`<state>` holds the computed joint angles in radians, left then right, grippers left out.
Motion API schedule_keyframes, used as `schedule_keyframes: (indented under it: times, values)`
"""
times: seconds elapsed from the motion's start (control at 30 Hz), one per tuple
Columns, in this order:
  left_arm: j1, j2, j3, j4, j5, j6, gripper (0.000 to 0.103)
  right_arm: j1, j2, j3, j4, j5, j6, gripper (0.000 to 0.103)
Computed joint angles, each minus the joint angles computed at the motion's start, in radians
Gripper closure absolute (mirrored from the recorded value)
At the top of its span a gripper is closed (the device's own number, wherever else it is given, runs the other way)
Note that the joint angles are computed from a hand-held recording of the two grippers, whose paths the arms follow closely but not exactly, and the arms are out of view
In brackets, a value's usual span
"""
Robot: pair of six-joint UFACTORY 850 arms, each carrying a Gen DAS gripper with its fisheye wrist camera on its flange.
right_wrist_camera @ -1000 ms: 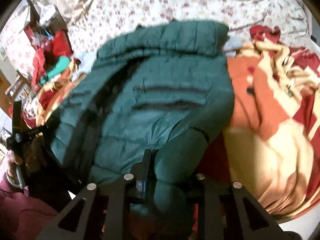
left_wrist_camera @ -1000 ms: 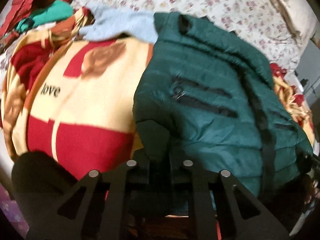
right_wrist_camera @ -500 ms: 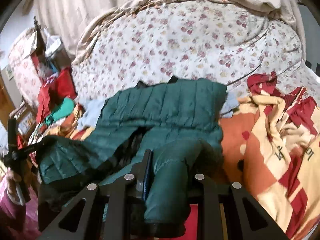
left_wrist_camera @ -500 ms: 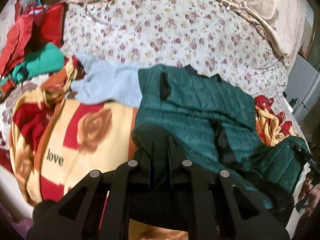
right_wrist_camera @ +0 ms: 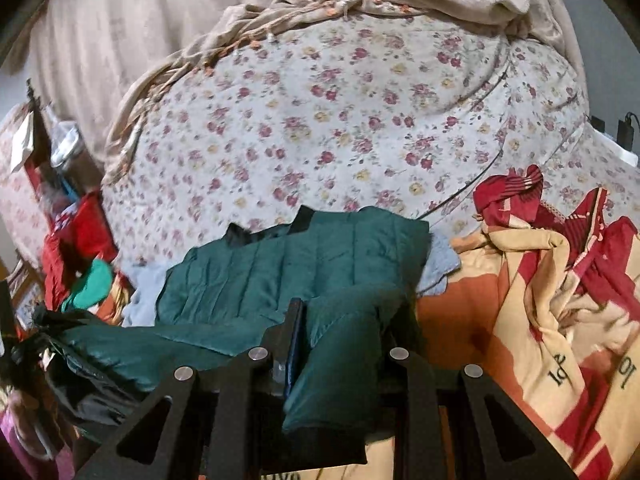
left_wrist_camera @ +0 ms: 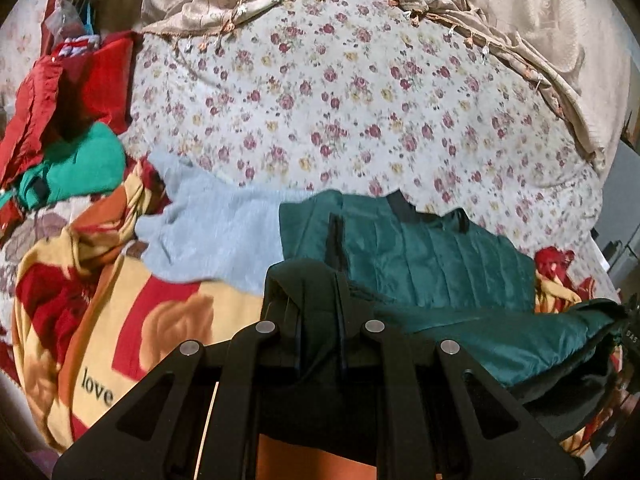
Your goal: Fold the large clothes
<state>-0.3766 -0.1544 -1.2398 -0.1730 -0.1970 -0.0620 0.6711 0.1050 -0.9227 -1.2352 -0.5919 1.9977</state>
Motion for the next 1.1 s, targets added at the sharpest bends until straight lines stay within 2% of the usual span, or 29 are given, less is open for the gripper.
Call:
schedule_keyframes:
  times: [0.13, 0.33, 0.57, 0.73, 0.83, 0.97, 1.1]
  values:
    - [-0.005, -0.061, -0.073, 0.116, 0.007, -0.135, 0.091, -0.052, -0.03, -0.029, 0.002, 0.02, -0.016, 0.081]
    - [-0.022, -0.173, -0.22, 0.395, -0.014, -0.446, 0.091, -0.132, -0.1, -0.113, 0.018, 0.031, -0.098, 0.081]
    - [-0.037, -0.4, -0.505, 0.511, -0.159, -0.578, 0.091, -0.243, -0.241, -0.248, 0.106, 0.091, -0.258, 0.081]
    - [-0.045, -0.588, -0.721, 0.494, -0.312, -0.571, 0.087, -0.323, -0.383, -0.322, 0.261, 0.144, -0.371, 0.08]
    - [-0.043, -0.664, -0.807, 0.444, -0.354, -0.519, 0.082, -0.355, -0.412, -0.306, 0.226, 0.221, -0.284, 0.073]
    - [-0.024, -0.684, -0.825, 0.308, -0.331, -0.42, 0.068, -0.387, -0.357, -0.247, 0.188, 0.334, -0.189, 0.066]
    - [-0.012, -0.678, -0.813, 0.185, -0.307, -0.326, 0.049, -0.343, -0.265, -0.192, 0.065, 0.309, -0.098, 0.063]
